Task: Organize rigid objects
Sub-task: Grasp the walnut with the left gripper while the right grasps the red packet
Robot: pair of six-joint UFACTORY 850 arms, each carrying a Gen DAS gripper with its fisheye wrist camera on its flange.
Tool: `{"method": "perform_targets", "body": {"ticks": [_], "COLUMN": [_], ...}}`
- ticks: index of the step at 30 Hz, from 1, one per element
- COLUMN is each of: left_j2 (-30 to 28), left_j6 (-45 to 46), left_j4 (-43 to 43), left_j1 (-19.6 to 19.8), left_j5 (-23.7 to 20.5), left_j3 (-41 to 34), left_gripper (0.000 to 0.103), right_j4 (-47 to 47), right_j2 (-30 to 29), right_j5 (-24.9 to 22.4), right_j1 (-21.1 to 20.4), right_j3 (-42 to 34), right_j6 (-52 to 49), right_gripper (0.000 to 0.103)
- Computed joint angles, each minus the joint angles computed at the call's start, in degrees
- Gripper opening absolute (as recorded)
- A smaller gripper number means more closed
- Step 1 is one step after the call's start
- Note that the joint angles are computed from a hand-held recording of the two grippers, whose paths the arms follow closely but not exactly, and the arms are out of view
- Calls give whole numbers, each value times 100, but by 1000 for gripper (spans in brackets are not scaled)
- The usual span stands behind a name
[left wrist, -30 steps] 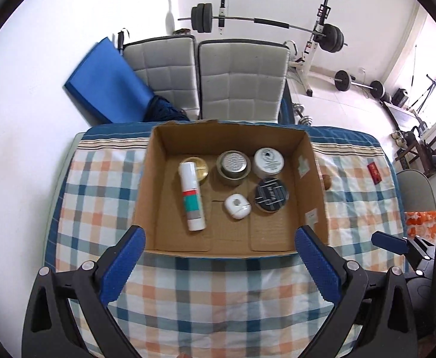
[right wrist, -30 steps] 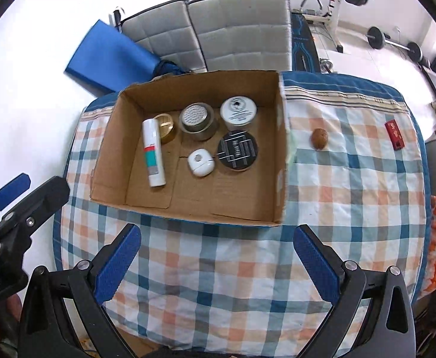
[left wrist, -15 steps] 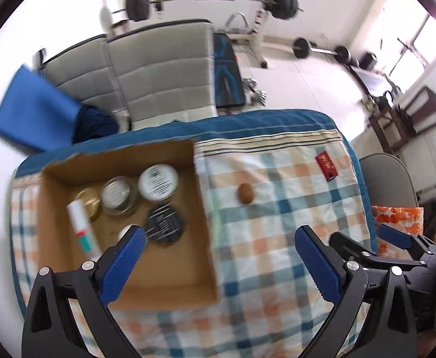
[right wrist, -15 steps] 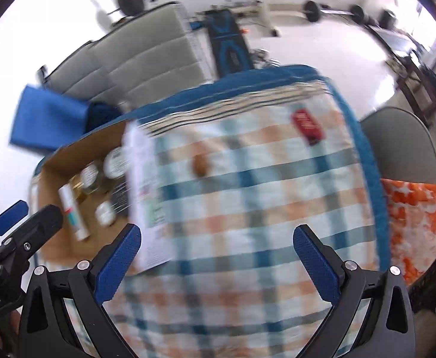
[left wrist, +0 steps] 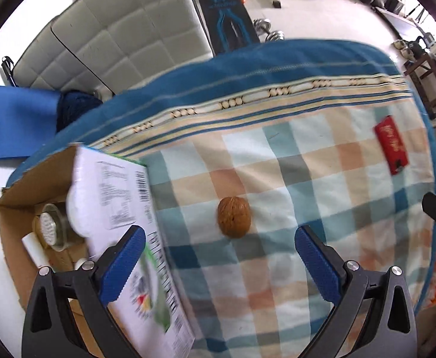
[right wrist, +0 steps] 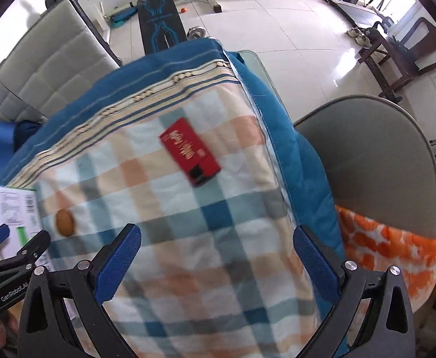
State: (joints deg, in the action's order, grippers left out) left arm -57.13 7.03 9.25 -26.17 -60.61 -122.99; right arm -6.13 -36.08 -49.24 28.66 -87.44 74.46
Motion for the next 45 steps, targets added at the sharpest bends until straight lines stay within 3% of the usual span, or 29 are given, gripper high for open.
{"method": "perform_targets", "body": {"ticks": [5, 11, 13, 16, 17, 23, 27, 29, 31, 33, 35, 38, 42, 43, 45], "left_j2": [-497, -725, -837, -1046, -1179, -1643, -1970, -1956, -1921, -1722, -1759, -1834, -1927, -1949, -1924], "left_j6": [-360, -494, -488, -352, -288, -124, 79, 143, 161, 148, 128, -34, 147, 131, 54], "left_j4": [667, 1118, 1119, 942, 824, 274, -186, -261, -348, -433, -749, -1163, -1224, -1214, -1296], "left_j1": [-122, -286, -306, -316, -327, -232, -133, -140, -150, -163, -88, 24, 75, 69, 92], "left_j5": [-179, -133, -262, -452, -596, -1108, -1505, -1507, -1505, -1344, -1454, -1702, -1929, -1984, -1991], "left_j3": [-394, -583, -742, -1025, -1234, -2070, -2722, -2723, -2692, -2361, -2468, -2640, -2763, -2792, -2726], "left_gripper": [103, 101, 90, 82, 74, 63, 48, 33, 26, 25, 25, 16, 16, 19, 37], "right_j4": [-54, -106, -104, -125, -102, -29, -109, -208, -280, -333, -277, -137, 344, 454, 526], "right_j2": [-487, -1042, -1207, -1369, -1419, -1427, -1358, -1405, -1458, -1492, -1383, -1131, -782, -716, -648], "right_j5": [-67, -238, -274, -308, -310, -74, 36, -76, -248, -443, -351, -201, 129, 207, 255], "right_j1": [-181, -318, -355, -398, -420, -500, -537, -534, -520, -481, -484, -489, -511, -506, -482], "right_j3": [-340, -953, -1138, -1323, -1381, -1321, -1185, -1287, -1407, -1536, -1395, -1076, -591, -480, -342], "right_j6": [-395, -900, -1022, -1109, -1146, -1274, -1309, -1326, -1374, -1401, -1443, -1442, -1609, -1658, -1664], "right_gripper": [103, 90, 89, 89, 89, 87, 75, 65, 48, 37, 37, 36, 36, 36, 36]}}
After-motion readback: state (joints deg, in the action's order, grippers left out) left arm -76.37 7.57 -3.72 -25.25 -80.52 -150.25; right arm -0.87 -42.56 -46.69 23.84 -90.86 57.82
